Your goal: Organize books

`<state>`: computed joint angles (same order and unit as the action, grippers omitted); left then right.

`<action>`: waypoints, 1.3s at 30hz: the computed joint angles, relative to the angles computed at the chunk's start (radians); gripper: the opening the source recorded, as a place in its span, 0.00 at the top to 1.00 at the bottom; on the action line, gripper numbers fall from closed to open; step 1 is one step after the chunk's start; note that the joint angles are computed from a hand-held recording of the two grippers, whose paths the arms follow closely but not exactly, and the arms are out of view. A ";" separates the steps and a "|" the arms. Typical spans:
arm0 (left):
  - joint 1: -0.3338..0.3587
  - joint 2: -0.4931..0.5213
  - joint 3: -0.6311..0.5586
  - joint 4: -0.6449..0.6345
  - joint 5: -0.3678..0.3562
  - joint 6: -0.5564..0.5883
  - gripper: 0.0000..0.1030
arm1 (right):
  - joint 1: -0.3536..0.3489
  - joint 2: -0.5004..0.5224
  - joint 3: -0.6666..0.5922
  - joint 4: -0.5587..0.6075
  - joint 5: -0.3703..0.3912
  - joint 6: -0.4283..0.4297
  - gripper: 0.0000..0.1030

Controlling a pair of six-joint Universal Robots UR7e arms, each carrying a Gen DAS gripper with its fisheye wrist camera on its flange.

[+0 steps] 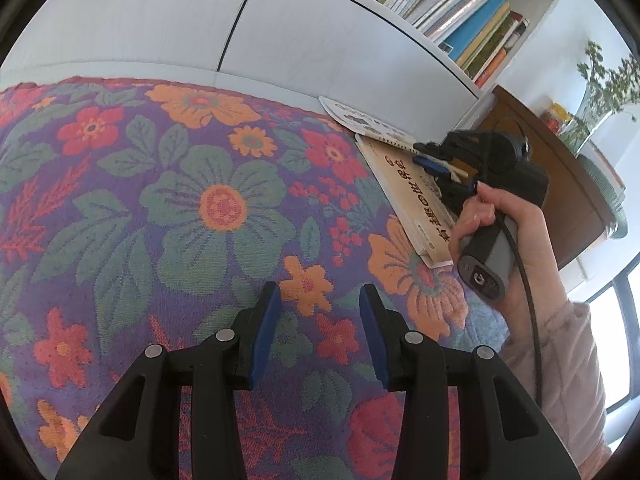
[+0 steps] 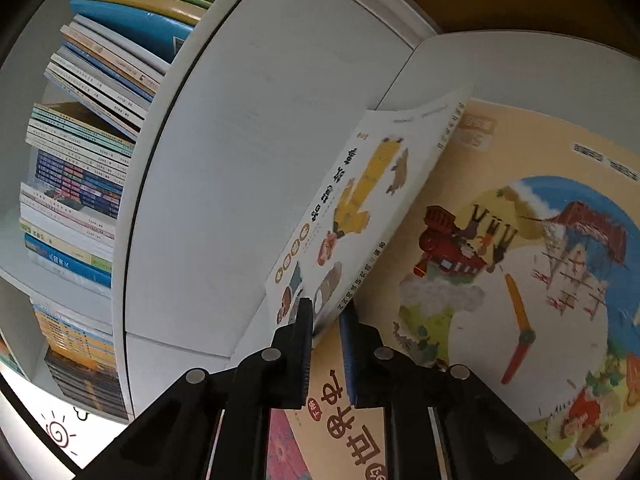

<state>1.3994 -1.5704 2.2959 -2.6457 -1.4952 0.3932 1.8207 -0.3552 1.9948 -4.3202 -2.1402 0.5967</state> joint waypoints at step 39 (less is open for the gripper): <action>-0.027 -0.245 0.035 0.417 0.051 -0.043 0.63 | 0.320 -0.112 0.070 0.638 -0.235 -0.157 0.44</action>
